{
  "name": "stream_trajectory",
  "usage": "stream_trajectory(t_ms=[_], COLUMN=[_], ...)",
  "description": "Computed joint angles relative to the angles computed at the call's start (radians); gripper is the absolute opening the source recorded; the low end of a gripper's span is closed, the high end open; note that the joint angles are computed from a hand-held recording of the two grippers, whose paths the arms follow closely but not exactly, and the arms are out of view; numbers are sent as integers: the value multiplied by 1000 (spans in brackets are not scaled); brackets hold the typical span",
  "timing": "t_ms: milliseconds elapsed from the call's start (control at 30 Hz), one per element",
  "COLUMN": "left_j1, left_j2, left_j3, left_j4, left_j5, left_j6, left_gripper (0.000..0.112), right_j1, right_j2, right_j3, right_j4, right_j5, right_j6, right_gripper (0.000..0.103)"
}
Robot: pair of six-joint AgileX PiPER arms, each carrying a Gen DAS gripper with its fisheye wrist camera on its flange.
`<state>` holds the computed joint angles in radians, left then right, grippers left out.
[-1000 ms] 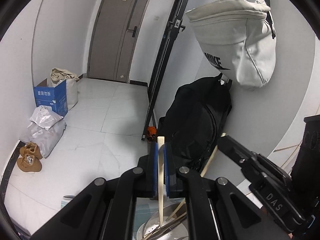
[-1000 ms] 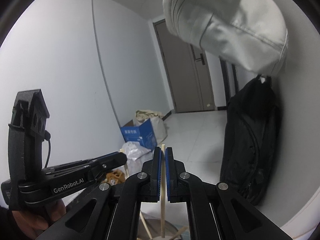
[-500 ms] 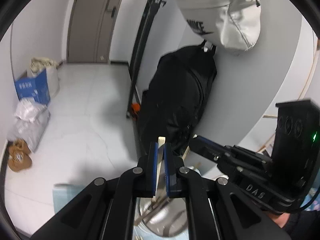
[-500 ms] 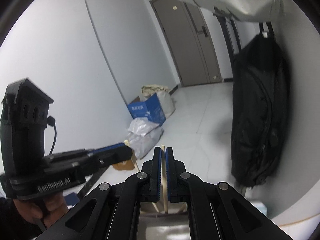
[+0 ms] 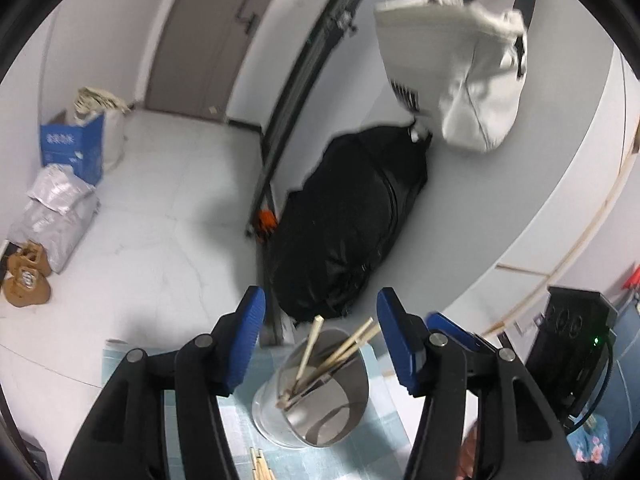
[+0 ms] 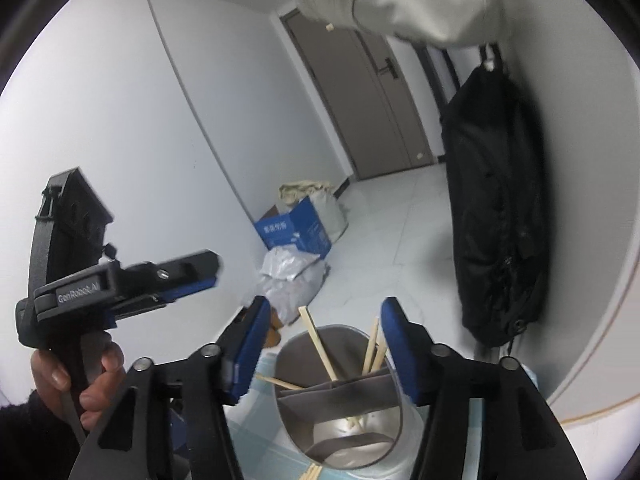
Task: Organize utensils
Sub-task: 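Open both grippers to drop the chopsticks into the white holder, then lower the right gripper to the chopstick pile and close on one chopstick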
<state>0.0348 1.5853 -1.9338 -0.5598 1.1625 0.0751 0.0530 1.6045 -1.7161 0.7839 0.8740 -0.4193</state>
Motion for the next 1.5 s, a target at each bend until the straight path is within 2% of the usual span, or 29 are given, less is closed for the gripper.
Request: stream_trajectory(t_ms=[167,200,367,467,533,667,967,1067,1333,1500], left_j1=[-58,-64,-68,-78,-84,-95,-147,-165,-199,-197], left_j2=[-71,-80,-163,-197,-222,-268,-377,-413,-513,-544], left_j3=[46,57,151,178,202,249,391,451,647,753], left_j4=[171,183,218,257,279,314,424,463,568,576], left_j5=[-37,-35,-74,-83,-93,-117,-181,-221,-350,-391], left_j6=[-91,-99,-107,-123,-134,-148,-209,-234,-298,-307], left_gripper=[58,61,61,63,69,72,75,85,85,85], right_j1=[12,14,21,33,46,64,125,147,219,238], right_j2=[-67,-83,-162,-198,-223,-277,-389,-414,-479,-497], right_j3=[44,53,125,153,172,213,329,370,516,615], right_j4=[-49,-57,-61,-76,-93,-109,-169,-185,-262,-259], right_j5=[-31,-30,-57,-66,-72,-97,-154,-182,-272,-292], right_j6=[44,56,78,86,94,106,133,139,183,187], right_gripper=[72,75,85,86,88,99,102,103,103,103])
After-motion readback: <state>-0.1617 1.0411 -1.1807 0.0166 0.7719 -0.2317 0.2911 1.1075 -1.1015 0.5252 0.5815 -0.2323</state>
